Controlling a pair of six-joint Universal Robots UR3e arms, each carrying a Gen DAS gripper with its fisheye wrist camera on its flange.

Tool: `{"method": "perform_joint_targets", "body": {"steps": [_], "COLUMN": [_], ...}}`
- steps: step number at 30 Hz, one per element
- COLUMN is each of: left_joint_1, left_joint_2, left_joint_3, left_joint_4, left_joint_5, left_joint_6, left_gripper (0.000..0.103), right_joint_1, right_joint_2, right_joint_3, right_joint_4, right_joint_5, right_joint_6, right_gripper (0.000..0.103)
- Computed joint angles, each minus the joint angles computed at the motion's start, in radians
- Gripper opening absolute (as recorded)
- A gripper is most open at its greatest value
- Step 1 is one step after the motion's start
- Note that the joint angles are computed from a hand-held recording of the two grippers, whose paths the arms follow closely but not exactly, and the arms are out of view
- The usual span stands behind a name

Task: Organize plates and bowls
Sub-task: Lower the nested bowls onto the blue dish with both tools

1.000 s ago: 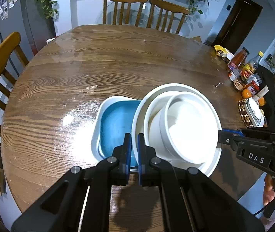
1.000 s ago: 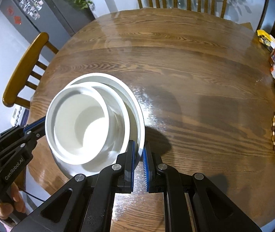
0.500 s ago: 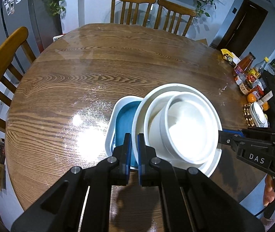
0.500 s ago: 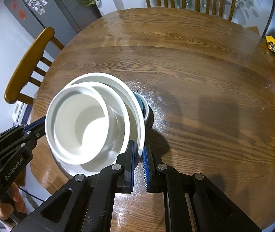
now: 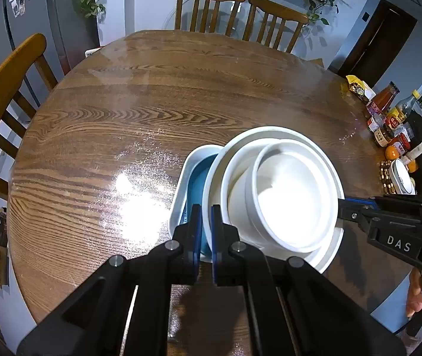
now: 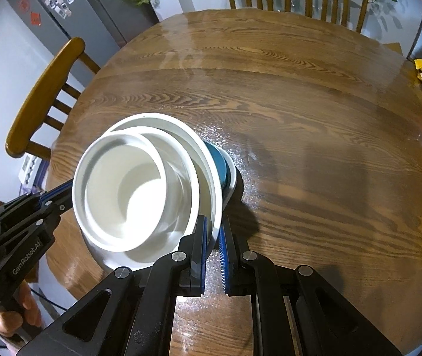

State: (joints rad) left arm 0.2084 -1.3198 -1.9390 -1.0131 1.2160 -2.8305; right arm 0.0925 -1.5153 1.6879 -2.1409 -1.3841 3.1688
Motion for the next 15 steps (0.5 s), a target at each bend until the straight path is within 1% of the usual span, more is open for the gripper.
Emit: {"method": "perform_joint_targets", "body": {"steps": [15], "left_joint_1": [0.004], "left_joint_2": [-0.061], "left_joint_3": [0.015], "left_joint_4": [0.019], "left_joint_5": [0.008], "left_joint_6": [-0.004], "left_gripper": [0.0], "right_joint_1": [0.014], "right_joint_2": [0.062], "right_joint_3": [-0.047], "right_joint_4": [0.006], "right_joint_5": [-0.008], "right_joint_6": [0.007], "right_gripper": [0.012]}}
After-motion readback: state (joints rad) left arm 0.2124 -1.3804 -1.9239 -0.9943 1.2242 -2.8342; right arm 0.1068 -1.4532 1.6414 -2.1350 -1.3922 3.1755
